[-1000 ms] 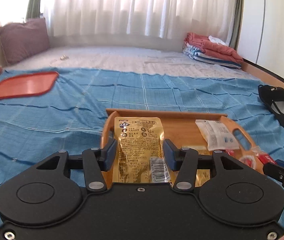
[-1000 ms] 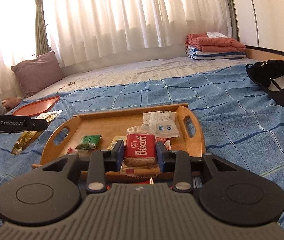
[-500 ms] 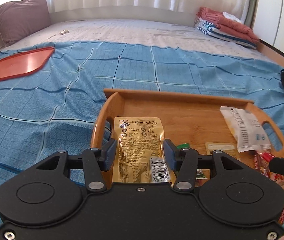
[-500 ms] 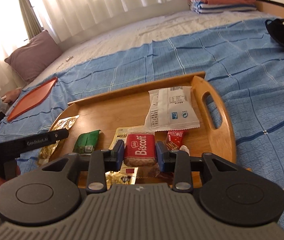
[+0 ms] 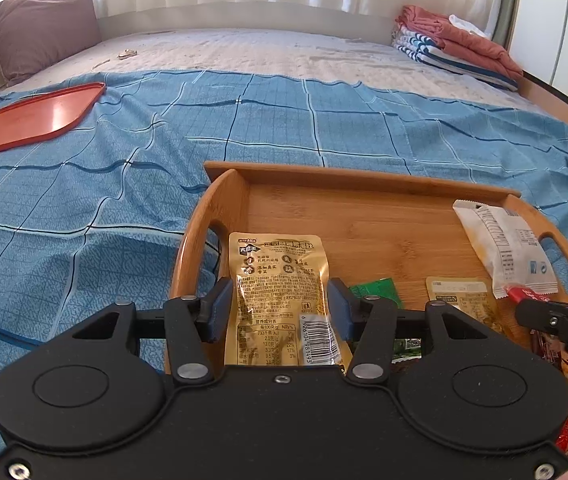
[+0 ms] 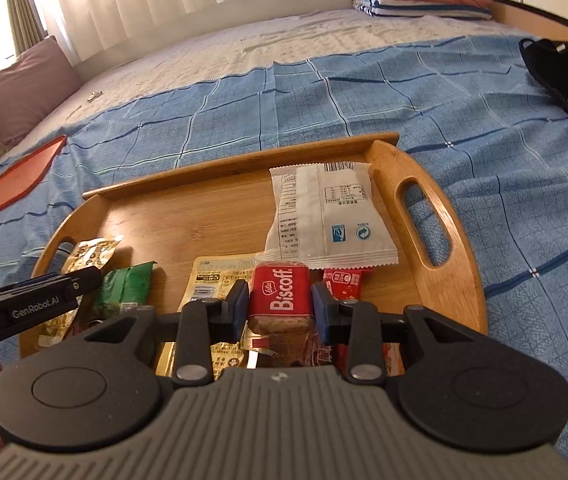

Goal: Organize snacks
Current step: 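Carry the gold packet and Biscoff packet over the tray with both tools, then lower both packets onto the tray and open both tools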

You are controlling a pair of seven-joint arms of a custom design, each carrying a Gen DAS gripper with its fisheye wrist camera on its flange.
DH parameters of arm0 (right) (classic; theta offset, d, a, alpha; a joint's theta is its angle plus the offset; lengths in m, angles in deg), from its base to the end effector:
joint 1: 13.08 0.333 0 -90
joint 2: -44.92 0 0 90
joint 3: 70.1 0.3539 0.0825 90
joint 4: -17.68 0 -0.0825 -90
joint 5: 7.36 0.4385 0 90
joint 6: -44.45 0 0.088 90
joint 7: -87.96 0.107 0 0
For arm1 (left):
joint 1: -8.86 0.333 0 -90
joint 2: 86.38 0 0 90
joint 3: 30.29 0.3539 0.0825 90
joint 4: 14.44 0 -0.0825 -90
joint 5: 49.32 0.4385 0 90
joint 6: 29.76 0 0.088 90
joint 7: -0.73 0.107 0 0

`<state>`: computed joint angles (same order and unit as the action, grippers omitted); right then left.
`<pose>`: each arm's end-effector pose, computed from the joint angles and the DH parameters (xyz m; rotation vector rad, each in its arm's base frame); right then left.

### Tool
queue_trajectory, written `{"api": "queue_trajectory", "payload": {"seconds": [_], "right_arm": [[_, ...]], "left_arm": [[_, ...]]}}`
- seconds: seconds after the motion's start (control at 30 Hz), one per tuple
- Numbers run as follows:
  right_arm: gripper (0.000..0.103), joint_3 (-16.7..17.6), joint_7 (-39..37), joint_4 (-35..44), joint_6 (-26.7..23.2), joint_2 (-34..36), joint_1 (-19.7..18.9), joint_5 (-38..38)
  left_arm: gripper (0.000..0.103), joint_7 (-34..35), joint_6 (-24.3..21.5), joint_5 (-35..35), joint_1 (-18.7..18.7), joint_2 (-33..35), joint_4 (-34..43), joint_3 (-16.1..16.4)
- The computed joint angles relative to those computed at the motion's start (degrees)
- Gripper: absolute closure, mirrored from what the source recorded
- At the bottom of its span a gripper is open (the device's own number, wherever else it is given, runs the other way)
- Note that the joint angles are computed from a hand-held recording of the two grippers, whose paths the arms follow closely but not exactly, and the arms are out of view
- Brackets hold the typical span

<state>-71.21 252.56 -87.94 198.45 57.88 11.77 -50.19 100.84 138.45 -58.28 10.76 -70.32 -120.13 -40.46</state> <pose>0.6443 0.3083 0.4783 -1.4498 1.9807 -0.6182 0.7261 -0.0831 0.4815 -1.6358 1.9083 -0.8807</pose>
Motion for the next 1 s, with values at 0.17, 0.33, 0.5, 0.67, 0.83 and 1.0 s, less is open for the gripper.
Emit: {"api": "queue_trajectory", "payload": {"seconds": [0.17, 0.33, 0.5, 0.67, 0.83, 1.0], "right_arm": [[0.064, -0.6, 1.1, 0.9, -0.3, 0.9, 0.6, -2.3], [0.062, -0.8, 0.8, -0.1, 2.7, 0.7, 0.1, -2.7], [0.042, -1.3, 1.4, -1.1, 4.9, 0.0, 0.2, -4.1], [0.036, -1.3, 1.9, -1.6, 5.1, -0.9, 0.6, -7.1], [0.031, -0.6, 2.0, -2.8, 4.9, -2.4, 0.5, -9.8], [0.025, 0.5, 3.2, -4.5, 4.6, -4.6, 0.0, -13.2]], "left_arm": [[0.052, 0.5, 0.4, -0.4, 0.3, 0.2, 0.0, -0.4], [0.047, 3.2, 0.4, -3.4, 1.8, 0.0, -0.3, -2.2], [0.036, 4.4, 1.6, -3.7, 1.4, -0.6, -1.2, -1.9], [0.02, 7.5, 4.7, -4.6, 2.4, -2.5, -3.6, -3.4], [0.015, 12.0, 5.9, -8.1, 3.5, -4.7, -5.9, -5.0], [0.013, 19.5, 6.2, -15.9, 4.9, -7.5, -8.2, -7.2]]}}
